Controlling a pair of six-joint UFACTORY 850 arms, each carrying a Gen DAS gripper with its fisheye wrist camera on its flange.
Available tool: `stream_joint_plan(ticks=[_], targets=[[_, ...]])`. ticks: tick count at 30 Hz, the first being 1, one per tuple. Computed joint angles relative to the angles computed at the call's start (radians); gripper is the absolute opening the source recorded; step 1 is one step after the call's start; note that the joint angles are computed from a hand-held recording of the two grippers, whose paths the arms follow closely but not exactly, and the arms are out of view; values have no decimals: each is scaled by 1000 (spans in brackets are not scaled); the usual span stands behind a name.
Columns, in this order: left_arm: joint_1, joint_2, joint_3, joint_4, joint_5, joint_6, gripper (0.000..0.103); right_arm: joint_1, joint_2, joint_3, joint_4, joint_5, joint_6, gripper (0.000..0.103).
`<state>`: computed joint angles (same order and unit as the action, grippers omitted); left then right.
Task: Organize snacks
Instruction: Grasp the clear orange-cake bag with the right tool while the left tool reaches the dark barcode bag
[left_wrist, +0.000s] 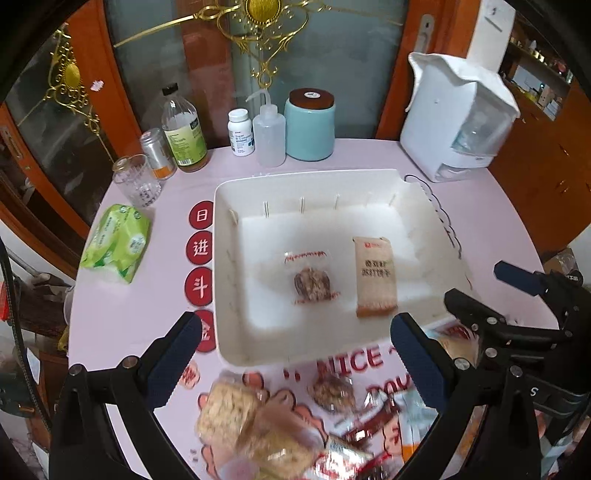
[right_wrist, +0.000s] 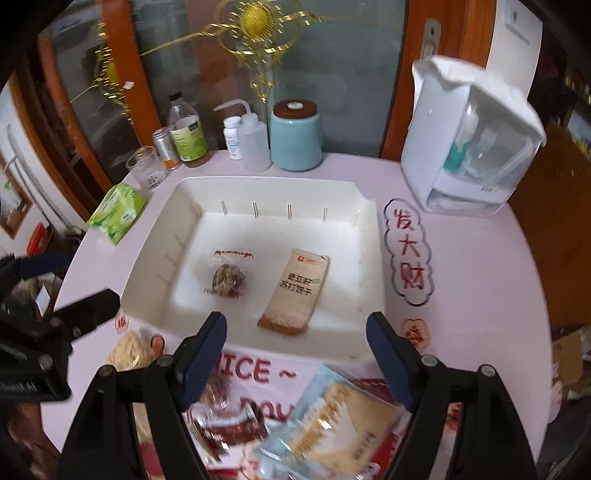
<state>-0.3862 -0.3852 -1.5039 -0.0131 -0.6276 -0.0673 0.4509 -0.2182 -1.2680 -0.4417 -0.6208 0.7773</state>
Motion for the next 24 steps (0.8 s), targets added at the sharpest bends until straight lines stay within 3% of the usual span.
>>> stream_joint_plan(ticks=[8,12,19,24], targets=[[-38,198,163,92,19,-55,102,63,180,136,-110,-57,66,79],[-69,287,241,135,31,-91,102,80,282,228,-116,-39,102,79],[-132,388,366,85,50,-77,102,93,435,389,-61,-12,137,79],[-185,424,461,22,74,-29,102,149,531,508,-172,-41,264,78]])
